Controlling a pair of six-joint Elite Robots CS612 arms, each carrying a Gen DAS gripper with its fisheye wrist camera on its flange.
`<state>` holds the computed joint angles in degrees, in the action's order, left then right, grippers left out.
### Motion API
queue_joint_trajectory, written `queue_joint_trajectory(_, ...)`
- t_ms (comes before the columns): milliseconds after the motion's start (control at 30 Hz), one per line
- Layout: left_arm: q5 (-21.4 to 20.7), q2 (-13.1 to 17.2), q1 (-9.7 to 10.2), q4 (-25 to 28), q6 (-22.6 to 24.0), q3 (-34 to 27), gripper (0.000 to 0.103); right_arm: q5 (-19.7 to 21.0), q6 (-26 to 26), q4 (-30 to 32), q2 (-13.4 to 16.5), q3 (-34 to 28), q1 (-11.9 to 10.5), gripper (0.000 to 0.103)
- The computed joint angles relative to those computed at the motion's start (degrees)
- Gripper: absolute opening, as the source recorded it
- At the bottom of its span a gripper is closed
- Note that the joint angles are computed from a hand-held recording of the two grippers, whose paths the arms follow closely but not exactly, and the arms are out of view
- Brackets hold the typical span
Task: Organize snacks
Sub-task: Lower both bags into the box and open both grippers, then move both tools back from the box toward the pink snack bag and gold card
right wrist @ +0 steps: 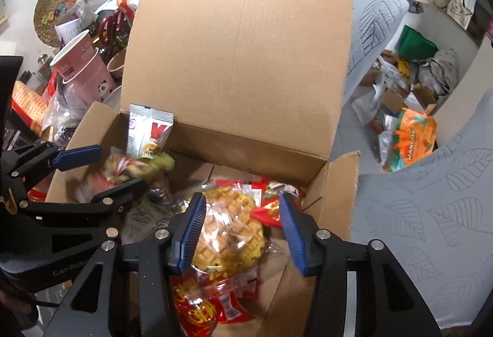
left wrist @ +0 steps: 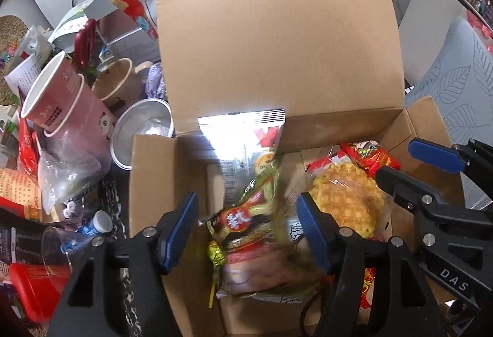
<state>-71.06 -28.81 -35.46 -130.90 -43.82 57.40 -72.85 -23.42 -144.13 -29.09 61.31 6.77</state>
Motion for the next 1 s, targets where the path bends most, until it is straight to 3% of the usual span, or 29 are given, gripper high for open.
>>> queue_joint_trajectory(433, 3.04, -4.04, -1.02, -2.85, 0.28, 4.55, 0.067, 0.78, 2.52, -5.03, -3.61, 4.84, -0.52, 0.049)
queue_joint_trajectory(1000, 10.04, -13.81, -5.54, -12.02, -1.05, 16.61, 0.068, 2.94, 4.23, -17.10, -14.07, 19.36, -1.63, 0.049)
